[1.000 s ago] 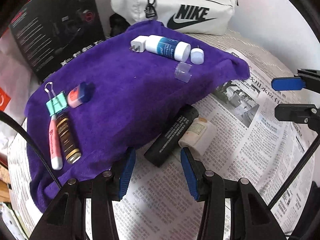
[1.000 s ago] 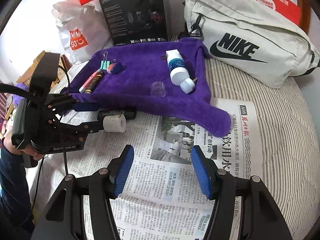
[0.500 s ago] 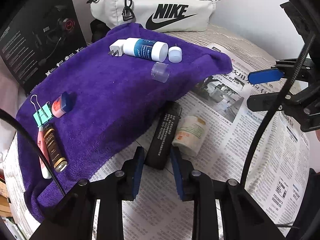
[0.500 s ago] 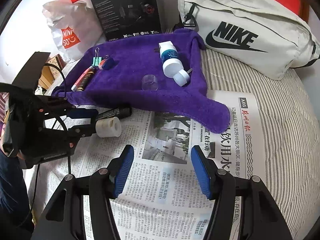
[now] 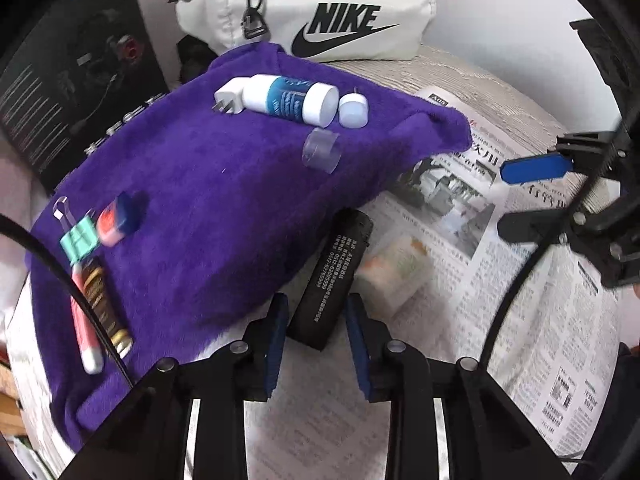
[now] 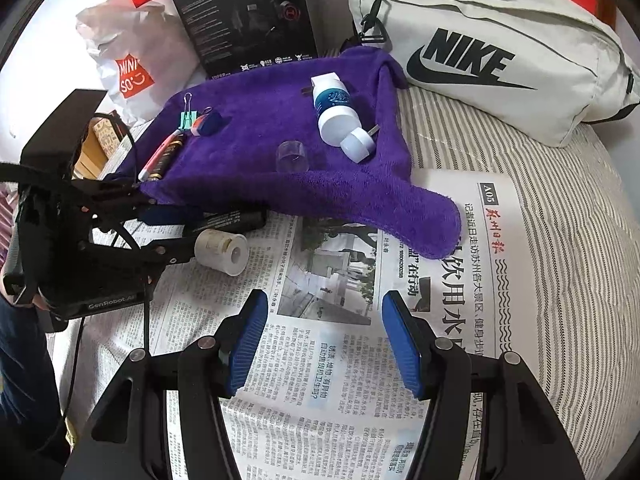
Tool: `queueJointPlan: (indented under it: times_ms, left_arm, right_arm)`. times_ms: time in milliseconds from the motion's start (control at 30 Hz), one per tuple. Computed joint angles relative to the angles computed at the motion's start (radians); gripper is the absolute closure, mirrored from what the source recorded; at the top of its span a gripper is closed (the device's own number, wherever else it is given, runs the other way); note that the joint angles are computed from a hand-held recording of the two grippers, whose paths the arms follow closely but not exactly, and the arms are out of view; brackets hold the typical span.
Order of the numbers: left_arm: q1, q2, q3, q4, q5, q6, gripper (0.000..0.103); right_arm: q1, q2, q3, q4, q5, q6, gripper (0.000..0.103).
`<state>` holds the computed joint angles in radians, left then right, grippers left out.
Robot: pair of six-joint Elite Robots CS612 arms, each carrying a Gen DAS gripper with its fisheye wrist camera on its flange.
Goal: Organize rigid objects
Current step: 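Grasp the black tube with the left tool while the right tool moves toward the white roll, then grasp the white tape roll with the right tool while the left tool holds the tube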
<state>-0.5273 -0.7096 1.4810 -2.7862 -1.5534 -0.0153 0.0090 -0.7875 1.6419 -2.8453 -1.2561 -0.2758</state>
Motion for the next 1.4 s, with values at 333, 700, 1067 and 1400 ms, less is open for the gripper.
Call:
queueJointPlan:
  times_ms: [333, 700, 1067, 1400]
  left_arm:
    - [0.006, -0.078, 0.17, -0.103, 0.045, -0.187, 0.077]
    - [0.011, -0.052, 0.12, -0.085, 0.044, -0.142, 0.073]
    - [0.004, -0.043, 0.102, -0.075, 0.051, -0.165, 0.079]
    - [0.001, -0.034, 0.088, -0.071, 0.074, -0.205, 0.08]
  right_arm:
    - [0.006, 0.003, -0.002, 0.01, 0.017, -0.028, 0.044]
    - [0.01, -0.009, 0.015, -0.003, 0.019, -0.047, 0.044]
    - [0.017, -0.009, 0.013, 0.009, 0.013, -0.058, 0.044]
    - [0.025, 0.001, 0.002, 0.029, 0.027, -0.066, 0.044]
